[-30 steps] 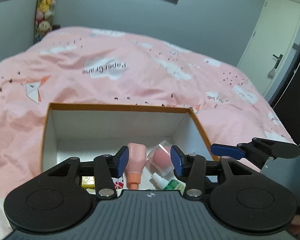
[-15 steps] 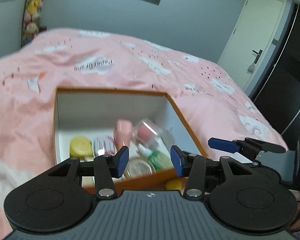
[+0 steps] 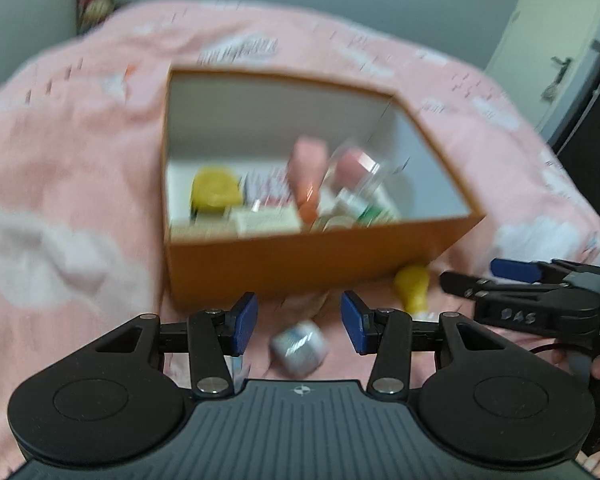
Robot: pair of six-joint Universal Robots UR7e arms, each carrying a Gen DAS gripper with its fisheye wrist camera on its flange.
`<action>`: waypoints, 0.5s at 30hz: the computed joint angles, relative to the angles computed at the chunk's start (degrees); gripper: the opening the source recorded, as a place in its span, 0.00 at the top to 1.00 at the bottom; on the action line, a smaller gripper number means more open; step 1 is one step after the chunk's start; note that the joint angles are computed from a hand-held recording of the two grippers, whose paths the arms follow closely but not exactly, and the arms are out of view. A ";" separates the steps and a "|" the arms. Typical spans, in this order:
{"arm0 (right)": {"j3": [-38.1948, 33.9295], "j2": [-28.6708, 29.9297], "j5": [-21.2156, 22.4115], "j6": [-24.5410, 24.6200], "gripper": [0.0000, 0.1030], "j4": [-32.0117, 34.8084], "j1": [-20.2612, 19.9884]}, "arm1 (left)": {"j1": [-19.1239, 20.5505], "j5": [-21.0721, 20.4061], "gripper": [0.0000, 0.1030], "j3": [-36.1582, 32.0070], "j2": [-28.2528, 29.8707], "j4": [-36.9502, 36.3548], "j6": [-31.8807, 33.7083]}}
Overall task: Organize rigid objects
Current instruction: 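Grasp the white-blue cream jar with the left gripper while the right grasps the yellow-capped tube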
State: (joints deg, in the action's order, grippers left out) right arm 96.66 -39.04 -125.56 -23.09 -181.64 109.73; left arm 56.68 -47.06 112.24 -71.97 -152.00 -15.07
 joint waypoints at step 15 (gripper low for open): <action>-1.14 1.00 -0.10 6.61 0.28 7.27 -1.93 | 4.88 -1.49 0.38 0.11 0.28 8.73 -8.34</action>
State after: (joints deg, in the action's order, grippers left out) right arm 95.52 -38.04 -125.66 -16.48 -174.37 107.79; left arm 61.56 -48.55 112.35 -71.69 -143.27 -23.41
